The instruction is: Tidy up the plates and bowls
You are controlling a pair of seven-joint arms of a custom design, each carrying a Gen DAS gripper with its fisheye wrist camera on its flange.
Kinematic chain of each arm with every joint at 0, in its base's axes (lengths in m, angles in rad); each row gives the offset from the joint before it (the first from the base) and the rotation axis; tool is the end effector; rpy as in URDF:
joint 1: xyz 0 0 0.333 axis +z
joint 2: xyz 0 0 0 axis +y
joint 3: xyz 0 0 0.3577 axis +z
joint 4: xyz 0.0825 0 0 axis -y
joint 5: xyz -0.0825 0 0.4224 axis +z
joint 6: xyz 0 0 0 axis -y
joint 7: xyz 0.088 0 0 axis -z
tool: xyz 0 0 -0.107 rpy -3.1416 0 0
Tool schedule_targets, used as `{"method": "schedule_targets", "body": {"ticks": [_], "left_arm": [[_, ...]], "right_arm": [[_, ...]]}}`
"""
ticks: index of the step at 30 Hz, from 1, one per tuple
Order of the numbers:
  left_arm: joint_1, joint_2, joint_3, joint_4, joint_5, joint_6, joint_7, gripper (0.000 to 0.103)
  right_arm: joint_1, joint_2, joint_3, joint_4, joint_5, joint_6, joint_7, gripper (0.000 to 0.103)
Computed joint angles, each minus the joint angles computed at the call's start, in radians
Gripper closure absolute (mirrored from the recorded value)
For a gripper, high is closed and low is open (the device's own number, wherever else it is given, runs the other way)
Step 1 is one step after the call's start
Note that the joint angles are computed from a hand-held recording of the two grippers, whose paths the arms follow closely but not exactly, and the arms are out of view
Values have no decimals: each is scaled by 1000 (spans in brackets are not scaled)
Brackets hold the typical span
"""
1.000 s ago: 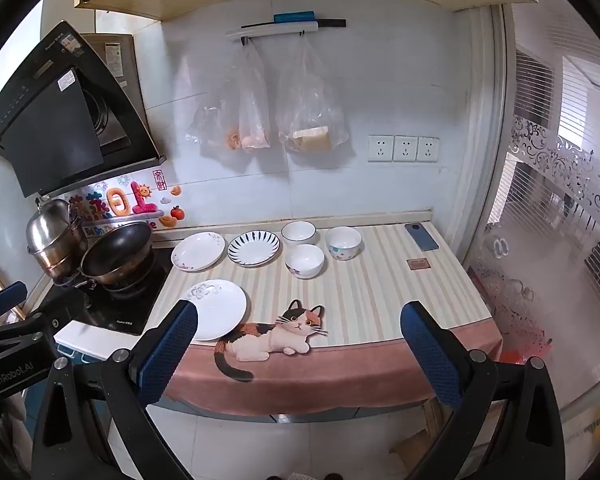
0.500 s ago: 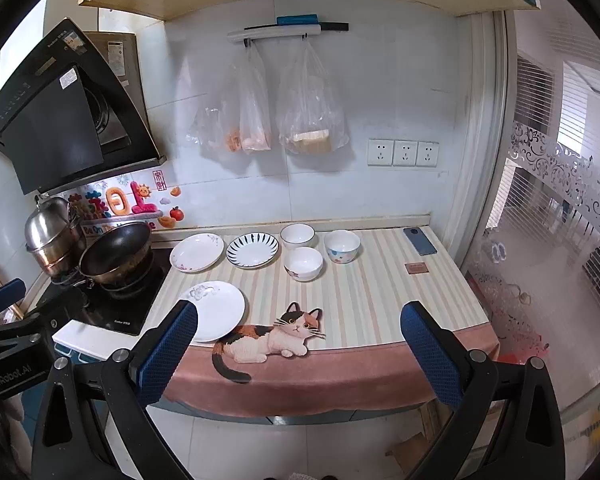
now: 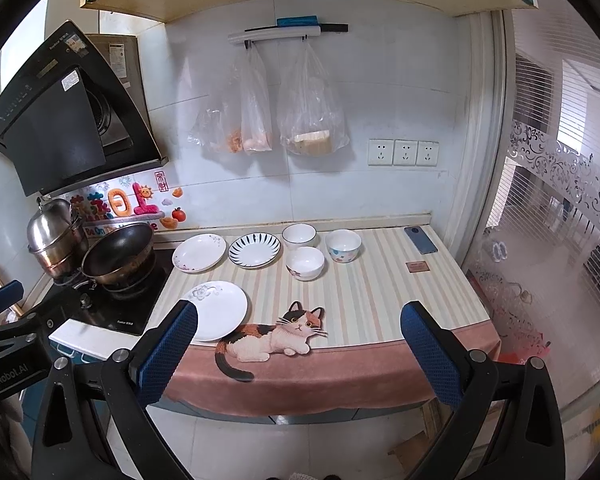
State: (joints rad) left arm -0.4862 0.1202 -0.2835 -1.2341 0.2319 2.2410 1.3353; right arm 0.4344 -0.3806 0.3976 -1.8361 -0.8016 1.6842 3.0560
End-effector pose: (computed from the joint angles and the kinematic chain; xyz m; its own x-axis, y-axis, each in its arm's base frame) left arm 0.4884 -0.4379 0.8535 -0.5396 -0.8419 -0.0074 -0.5134 0.3360 -0.7896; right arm 0.3321 0.3357 0.7640 -0.5705 -0.8171 -0.0828 -0.4290 0.3824 -0.8184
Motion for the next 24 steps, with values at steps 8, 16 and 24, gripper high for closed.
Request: {"method": "schedule_targets", "body": {"ticks": [8,16,24], "left_arm": [[3,-9,0,-14,0,12,0,0],[14,-22,-5,-34,-12,20,5,0],[16,-27,-6,-43,-9,23,-2,0]], "right_arm": [[2,1,2,4,1,-4,-1,0],[11,16,12,30,-12,-30,2,0],[11,18,-5,28,-2,-16,-1,0]]}}
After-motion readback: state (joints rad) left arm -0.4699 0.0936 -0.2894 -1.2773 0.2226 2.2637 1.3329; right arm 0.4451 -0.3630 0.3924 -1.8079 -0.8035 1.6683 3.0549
